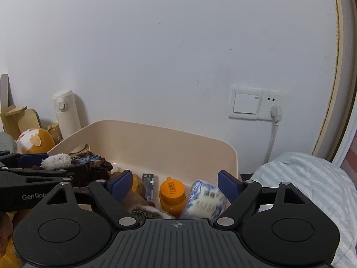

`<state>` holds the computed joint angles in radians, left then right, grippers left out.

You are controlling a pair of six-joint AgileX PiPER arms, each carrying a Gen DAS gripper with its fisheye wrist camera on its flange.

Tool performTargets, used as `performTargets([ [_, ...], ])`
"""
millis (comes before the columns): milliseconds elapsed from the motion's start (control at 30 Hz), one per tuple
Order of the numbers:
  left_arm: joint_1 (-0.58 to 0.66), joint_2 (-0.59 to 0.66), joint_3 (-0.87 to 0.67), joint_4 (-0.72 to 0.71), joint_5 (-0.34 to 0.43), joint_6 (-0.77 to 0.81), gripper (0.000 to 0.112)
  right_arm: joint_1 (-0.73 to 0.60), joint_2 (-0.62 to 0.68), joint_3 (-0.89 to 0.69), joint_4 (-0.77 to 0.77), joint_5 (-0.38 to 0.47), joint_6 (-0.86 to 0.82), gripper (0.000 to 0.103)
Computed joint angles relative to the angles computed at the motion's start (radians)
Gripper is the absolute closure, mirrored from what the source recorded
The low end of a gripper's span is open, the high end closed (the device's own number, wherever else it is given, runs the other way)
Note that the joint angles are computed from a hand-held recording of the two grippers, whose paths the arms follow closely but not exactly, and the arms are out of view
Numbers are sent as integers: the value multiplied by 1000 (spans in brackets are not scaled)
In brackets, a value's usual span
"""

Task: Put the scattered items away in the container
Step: 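Open both tools to drop the brown bag and tissue pack into the bin, then move the left tool to the fuzzy brown scrunchie while the right tool approaches the milk carton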

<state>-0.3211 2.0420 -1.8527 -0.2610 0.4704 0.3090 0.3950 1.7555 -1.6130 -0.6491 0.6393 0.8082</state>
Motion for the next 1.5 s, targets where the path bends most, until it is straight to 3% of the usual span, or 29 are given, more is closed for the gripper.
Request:
performTargets([
  [233, 10, -81, 116, -84, -56, 91, 33, 19, -68, 64, -55, -1, 59, 11],
  [500, 61, -306, 469, -483, -231, 568, 30, 80, -210, 228, -232, -12, 228, 5],
  [600, 109, -365, 543, -614, -207, 707, 29, 109, -264, 290, -286, -9, 282, 3],
  [900, 271, -442, 693, -716, -58, 826, 29, 248, -351, 453, -430, 53, 460, 1],
  [1200, 329, -489, 861, -841, -65, 1082, 29, 323, -361, 578, -464, 80, 606, 1],
  [1367, 322, -494, 920, -908, -104, 1250, 29, 322, -360, 639, -465, -2, 675, 1],
  [1500, 328, -461, 903, -863, -108, 1220, 29, 338, -329, 637, -460, -47, 659, 1],
])
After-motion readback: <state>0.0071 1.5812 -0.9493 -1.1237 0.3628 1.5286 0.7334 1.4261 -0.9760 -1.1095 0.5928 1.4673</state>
